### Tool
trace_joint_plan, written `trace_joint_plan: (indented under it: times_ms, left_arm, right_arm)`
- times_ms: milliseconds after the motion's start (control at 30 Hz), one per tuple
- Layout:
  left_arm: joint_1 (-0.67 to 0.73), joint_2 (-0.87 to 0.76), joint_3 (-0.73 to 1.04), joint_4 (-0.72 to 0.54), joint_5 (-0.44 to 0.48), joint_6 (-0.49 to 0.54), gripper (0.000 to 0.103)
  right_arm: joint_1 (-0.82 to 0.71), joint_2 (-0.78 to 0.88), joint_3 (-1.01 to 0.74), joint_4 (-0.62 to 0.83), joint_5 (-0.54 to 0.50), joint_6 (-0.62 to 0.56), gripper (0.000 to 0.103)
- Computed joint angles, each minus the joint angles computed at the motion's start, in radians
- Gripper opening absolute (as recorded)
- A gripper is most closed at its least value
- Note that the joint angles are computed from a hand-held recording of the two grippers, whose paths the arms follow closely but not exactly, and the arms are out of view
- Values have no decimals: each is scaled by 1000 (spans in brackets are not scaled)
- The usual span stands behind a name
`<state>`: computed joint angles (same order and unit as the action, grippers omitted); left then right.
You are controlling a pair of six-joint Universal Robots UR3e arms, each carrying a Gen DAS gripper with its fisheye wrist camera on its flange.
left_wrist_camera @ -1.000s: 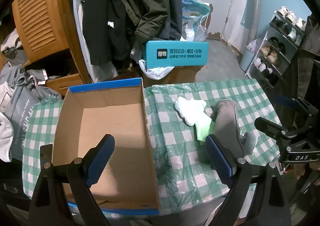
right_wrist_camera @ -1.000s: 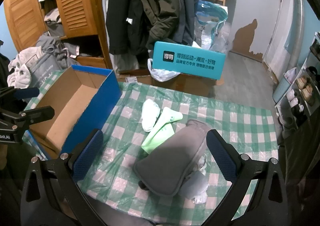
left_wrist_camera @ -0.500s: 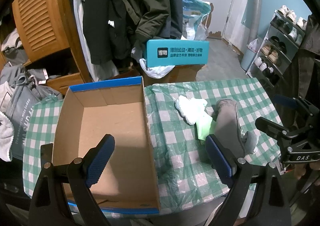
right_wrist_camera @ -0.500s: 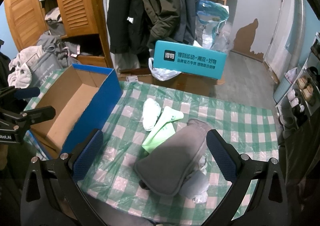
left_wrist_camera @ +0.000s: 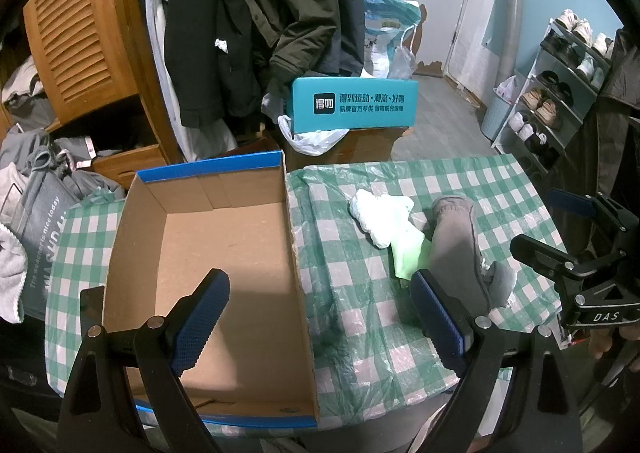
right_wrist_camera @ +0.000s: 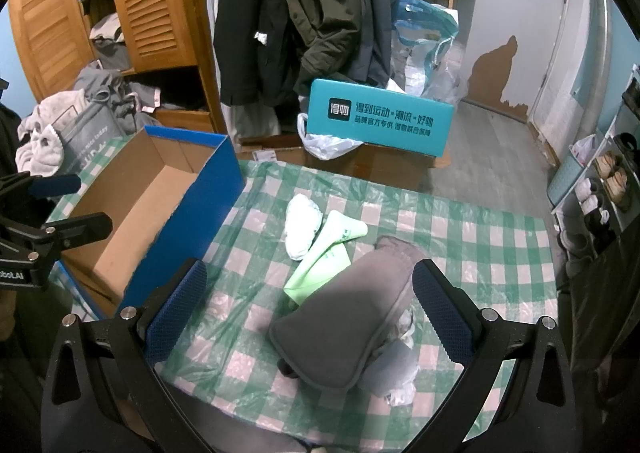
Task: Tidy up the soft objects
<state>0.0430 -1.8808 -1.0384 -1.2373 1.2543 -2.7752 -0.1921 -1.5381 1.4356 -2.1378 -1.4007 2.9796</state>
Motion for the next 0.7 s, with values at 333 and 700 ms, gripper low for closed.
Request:
trace_joint_plan:
  times_ms: [333,700]
  left_arm:
    - [6,4,-6,1,-5,-1,93]
    - [-2,-23,24,0,2,-2,93]
  right_arm:
    - [-1,-1,1,2,0,0,102]
    - [-5,-2,-1,9,3,-4,102]
